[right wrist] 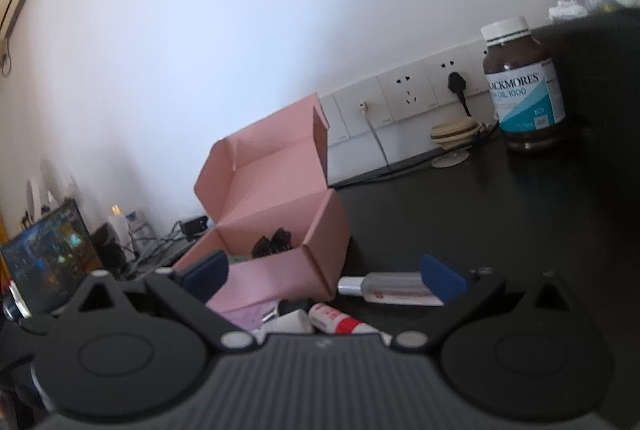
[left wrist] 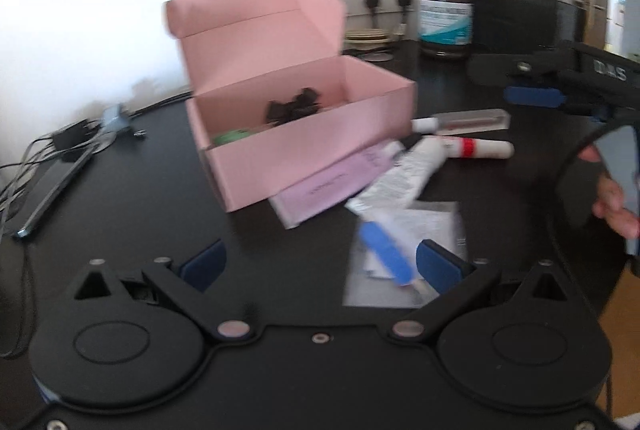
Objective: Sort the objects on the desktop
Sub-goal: 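Move the open left gripper over the clear bag with blue nail file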
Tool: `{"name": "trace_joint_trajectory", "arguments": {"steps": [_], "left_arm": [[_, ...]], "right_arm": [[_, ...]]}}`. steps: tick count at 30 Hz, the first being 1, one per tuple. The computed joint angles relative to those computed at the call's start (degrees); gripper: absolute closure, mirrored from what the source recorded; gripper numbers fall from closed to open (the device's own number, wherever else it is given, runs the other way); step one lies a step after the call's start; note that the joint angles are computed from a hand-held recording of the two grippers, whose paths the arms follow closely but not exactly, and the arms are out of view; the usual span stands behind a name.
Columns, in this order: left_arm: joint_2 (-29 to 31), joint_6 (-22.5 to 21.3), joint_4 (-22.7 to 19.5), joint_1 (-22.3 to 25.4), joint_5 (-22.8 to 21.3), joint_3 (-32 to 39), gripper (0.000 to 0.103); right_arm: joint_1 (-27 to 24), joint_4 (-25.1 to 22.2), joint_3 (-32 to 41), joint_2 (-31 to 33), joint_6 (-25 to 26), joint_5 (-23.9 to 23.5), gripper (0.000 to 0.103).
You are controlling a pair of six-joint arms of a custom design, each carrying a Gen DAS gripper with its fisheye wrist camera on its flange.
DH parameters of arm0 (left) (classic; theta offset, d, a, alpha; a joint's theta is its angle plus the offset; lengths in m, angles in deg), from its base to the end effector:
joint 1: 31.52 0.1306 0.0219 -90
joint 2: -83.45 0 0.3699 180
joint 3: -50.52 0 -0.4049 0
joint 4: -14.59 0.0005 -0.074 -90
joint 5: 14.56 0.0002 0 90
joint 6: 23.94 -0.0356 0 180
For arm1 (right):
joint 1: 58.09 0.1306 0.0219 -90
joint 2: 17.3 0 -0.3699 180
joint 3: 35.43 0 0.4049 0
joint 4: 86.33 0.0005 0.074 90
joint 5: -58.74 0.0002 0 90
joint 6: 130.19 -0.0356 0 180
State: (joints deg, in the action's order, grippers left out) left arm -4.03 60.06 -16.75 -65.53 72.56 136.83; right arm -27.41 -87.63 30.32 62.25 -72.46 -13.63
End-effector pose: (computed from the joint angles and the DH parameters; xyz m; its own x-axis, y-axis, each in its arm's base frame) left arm 0.4379 -0.2939 0.3894 -0.4475 0.4279 -0.7853 0.5755 0.8099 0.1133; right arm 0.3946 0.2210 0.3695 -0.3148 0.4049 -0.8585 -0.0789 0.8902 0.4488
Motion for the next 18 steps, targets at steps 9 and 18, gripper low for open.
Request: {"name": "trace_joint_trajectory", "arguments": {"steps": [9, 18], "left_arm": [[2.5, -3.3, -1.5, -1.7, 2.0, 2.6, 0.002], [5.0, -3.1, -3.1, -2.0, 5.0, 4.9, 0.008]], "right_arm": [[-0.9, 3.1, -1.7, -0.9, -2.3, -1.8, 0.001], [-1.4, 4.8, -2.6, -1.2, -3.3, -2.8, 0.001]]}}
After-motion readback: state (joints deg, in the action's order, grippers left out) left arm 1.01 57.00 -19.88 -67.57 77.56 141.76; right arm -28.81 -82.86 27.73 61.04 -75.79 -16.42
